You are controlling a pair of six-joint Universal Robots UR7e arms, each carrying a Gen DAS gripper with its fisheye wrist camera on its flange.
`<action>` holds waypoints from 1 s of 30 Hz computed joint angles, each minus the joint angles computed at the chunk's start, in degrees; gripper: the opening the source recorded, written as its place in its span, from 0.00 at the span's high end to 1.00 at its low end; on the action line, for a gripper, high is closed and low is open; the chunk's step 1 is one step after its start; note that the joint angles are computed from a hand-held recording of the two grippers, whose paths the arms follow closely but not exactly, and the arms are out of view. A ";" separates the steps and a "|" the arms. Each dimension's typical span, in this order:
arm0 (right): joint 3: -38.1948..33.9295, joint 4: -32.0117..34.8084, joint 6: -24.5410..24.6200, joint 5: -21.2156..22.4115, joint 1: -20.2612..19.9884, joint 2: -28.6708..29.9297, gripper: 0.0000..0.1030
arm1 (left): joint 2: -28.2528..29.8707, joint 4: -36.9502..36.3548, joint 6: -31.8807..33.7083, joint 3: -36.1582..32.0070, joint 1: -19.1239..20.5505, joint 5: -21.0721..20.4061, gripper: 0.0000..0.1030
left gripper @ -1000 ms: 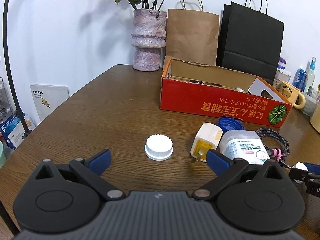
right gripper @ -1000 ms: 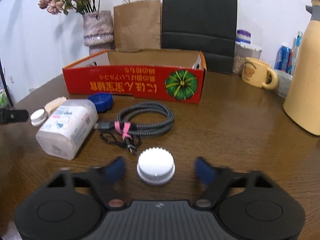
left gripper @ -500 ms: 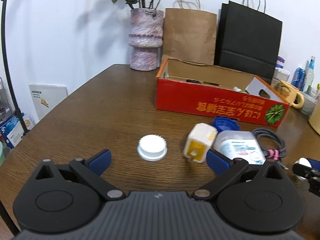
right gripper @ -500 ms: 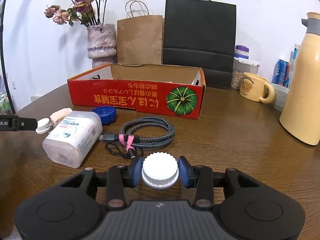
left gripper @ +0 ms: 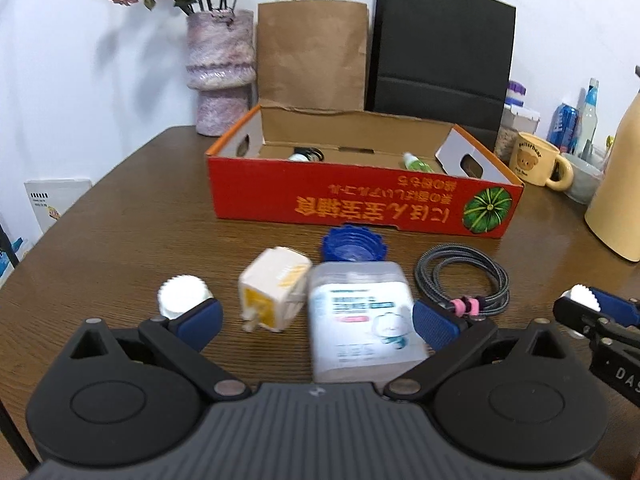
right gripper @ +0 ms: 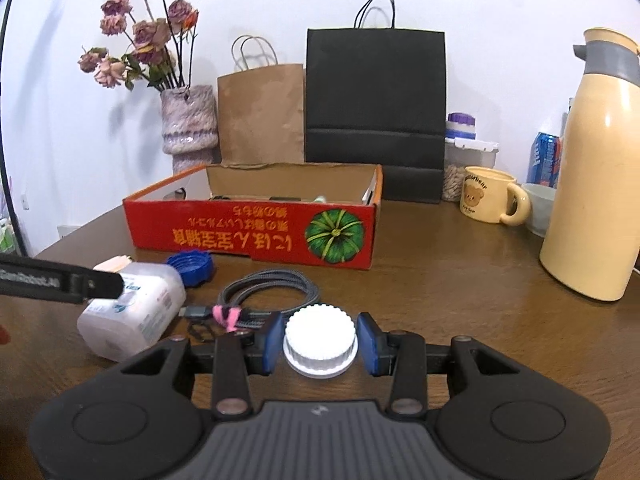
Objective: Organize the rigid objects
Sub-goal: 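Close the left gripper on the white cotton-bud box while the right gripper holds the cap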
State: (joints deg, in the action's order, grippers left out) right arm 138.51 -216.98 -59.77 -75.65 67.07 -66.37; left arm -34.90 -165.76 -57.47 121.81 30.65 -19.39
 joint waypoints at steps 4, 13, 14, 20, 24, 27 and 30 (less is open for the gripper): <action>-1.32 2.49 0.33 0.35 -1.00 -1.30 0.62 | 1.38 4.54 -2.94 -2.66 0.86 -0.14 0.00; -1.45 4.48 -0.51 1.09 -1.91 -2.24 0.62 | 3.09 9.66 -6.30 -5.52 2.38 0.51 0.06; -1.32 4.22 -0.59 1.17 -1.93 -2.22 0.62 | 3.15 8.91 -5.71 -5.40 2.45 0.31 0.09; -0.87 2.15 -1.12 0.62 -1.74 -1.41 0.62 | 4.54 1.97 0.09 -4.96 2.40 -0.85 0.35; -0.73 0.50 -1.28 -0.12 -1.40 -0.70 0.62 | 5.05 -1.76 2.67 -4.22 2.05 -1.02 0.36; -0.63 -0.69 -1.15 -0.42 -1.29 -0.27 0.62 | 5.51 -3.25 3.90 -3.96 1.51 -0.47 0.36; -0.51 -1.76 -1.14 -0.47 -1.32 0.06 0.62 | 5.98 -4.91 5.09 -3.51 0.76 0.30 0.36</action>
State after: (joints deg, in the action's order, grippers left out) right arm 138.00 -218.74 -60.91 -76.11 65.76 -66.30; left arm -28.92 -170.67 -52.38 118.31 31.41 -19.09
